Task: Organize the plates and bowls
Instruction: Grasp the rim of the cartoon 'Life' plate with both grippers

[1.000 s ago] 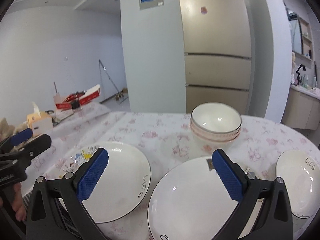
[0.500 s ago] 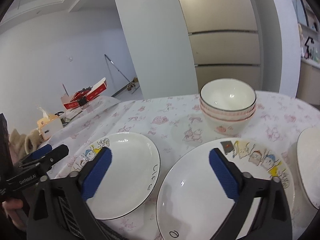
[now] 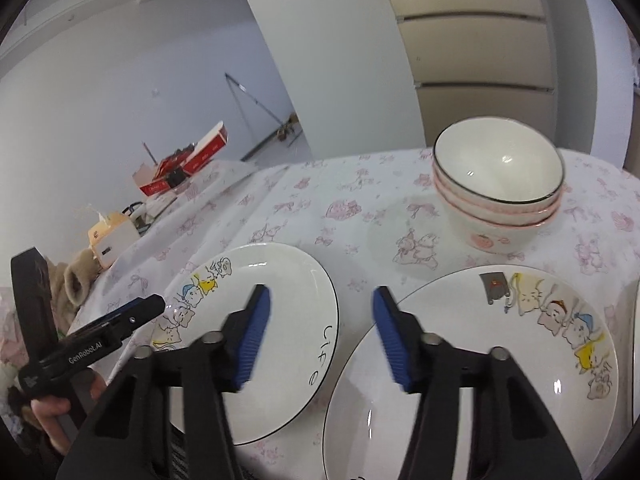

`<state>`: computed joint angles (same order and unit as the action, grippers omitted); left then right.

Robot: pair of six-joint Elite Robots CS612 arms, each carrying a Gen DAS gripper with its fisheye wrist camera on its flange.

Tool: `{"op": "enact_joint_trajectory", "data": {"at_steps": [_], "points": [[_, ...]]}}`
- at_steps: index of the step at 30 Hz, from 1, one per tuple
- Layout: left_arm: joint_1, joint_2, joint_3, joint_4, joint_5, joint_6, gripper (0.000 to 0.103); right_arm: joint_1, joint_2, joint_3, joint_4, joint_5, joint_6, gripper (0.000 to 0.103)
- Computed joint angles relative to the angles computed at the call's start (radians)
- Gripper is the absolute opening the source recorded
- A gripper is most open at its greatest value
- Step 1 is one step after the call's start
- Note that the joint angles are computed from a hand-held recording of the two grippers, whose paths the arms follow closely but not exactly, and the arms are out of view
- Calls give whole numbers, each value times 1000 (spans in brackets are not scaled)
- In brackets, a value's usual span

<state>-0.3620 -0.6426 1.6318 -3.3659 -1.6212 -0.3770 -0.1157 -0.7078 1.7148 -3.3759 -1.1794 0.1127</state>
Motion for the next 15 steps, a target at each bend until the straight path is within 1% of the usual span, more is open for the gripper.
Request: {"op": "enact_joint_trajectory", "data": {"at_steps": [2,3,5,7,9,11,13,15], "points": [[5,3,-9,27,-25,-12,50,-5,-1,-24,81,41,1,44],[8,4,-13,41,-36,-18,48,-6,0,-34,112,50,1,40],[13,7,-21,64,-52,-34,40,-4,4,-59,173,55,-10,36],[17,10,-27,82,-68,-49,39,2,9,-84,236,42,-33,34],[21,13,-33,99,-82,-58,37,3,20,-105,273,54,-43,33],[22,15,-39,114,-93,-59,30,7,26,-123,329,42,-50,30],[24,16,-44,130,-101,-61,26,11,32,-132,343,25,-56,28],[26,18,-48,139,-106,-71,22,15,35,-139,358,13,-74,23]]}}
